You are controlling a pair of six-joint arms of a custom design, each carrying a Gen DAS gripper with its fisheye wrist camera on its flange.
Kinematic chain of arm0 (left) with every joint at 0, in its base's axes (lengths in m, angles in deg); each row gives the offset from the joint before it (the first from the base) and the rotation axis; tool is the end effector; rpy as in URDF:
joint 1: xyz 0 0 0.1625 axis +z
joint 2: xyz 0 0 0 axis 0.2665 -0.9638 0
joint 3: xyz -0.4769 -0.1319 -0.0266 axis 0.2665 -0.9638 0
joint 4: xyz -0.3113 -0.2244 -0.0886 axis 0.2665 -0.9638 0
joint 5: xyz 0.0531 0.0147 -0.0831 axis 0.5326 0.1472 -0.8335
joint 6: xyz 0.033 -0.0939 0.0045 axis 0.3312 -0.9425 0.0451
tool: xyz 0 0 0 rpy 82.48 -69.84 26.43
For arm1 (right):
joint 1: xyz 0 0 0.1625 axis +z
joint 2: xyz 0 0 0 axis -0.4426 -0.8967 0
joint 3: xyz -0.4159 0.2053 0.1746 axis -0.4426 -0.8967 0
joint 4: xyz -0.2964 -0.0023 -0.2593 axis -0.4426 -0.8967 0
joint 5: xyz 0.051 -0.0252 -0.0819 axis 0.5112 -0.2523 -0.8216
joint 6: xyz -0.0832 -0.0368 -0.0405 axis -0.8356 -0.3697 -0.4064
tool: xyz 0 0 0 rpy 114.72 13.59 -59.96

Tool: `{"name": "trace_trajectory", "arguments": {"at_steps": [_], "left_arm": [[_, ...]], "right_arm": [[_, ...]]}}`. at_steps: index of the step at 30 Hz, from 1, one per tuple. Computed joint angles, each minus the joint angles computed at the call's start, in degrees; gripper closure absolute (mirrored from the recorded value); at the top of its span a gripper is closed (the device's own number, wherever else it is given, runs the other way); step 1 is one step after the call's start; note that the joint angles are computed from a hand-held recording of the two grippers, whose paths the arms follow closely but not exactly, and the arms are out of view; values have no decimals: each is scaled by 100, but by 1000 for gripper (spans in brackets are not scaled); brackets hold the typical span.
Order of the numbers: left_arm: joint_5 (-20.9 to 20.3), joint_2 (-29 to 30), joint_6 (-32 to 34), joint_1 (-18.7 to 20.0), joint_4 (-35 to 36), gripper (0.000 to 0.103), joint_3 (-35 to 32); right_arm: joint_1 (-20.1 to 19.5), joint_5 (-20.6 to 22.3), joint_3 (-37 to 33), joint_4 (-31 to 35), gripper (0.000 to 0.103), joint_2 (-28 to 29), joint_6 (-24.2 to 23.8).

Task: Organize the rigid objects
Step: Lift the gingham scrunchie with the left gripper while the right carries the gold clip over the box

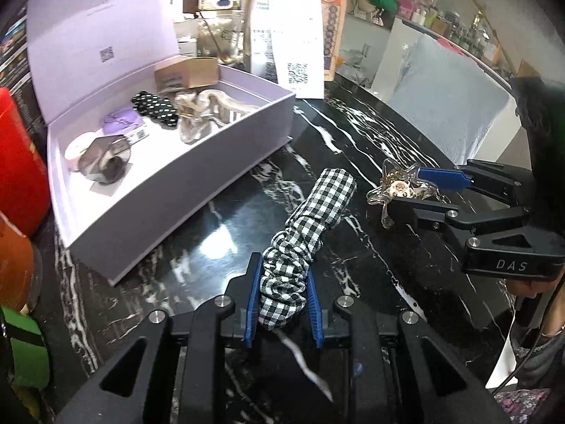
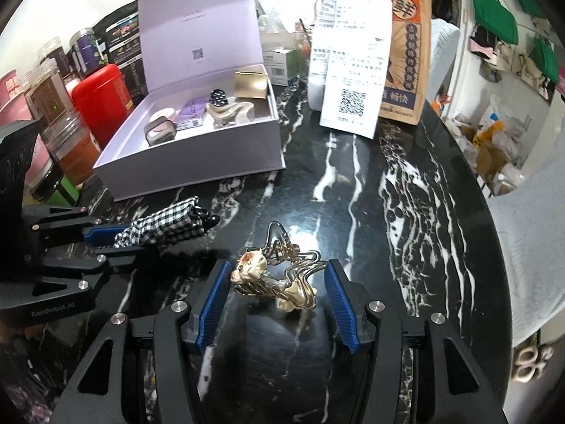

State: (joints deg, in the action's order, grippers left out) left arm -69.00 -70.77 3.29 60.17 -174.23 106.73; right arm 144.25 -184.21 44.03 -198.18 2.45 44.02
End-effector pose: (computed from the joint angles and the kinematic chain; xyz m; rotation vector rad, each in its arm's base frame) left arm 0.0202 -0.5710 0.2708 1.2280 2.5132 -0.2643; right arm 0.3255 -0.4882 -0.0668 0.2522 -2.3172 0.8168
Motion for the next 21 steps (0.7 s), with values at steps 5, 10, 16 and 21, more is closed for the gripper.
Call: {"name": "trace_trajectory", "arguments": {"at_steps": [5, 10, 16, 21], "left_arm": [[47, -71, -78, 46, -31, 80, -51], [73, -141, -163, 109, -62, 80, -98], [102, -247, -243, 169, -156, 80, -127], [116, -345, -319, 205, -218, 80, -151]], "right_arm": [[71, 56, -171, 120, 49, 43, -104], [130, 131, -333, 217, 49, 87, -250], [179, 239, -500, 355, 49, 129, -349], [253, 314, -648, 391, 49, 177, -527]]}}
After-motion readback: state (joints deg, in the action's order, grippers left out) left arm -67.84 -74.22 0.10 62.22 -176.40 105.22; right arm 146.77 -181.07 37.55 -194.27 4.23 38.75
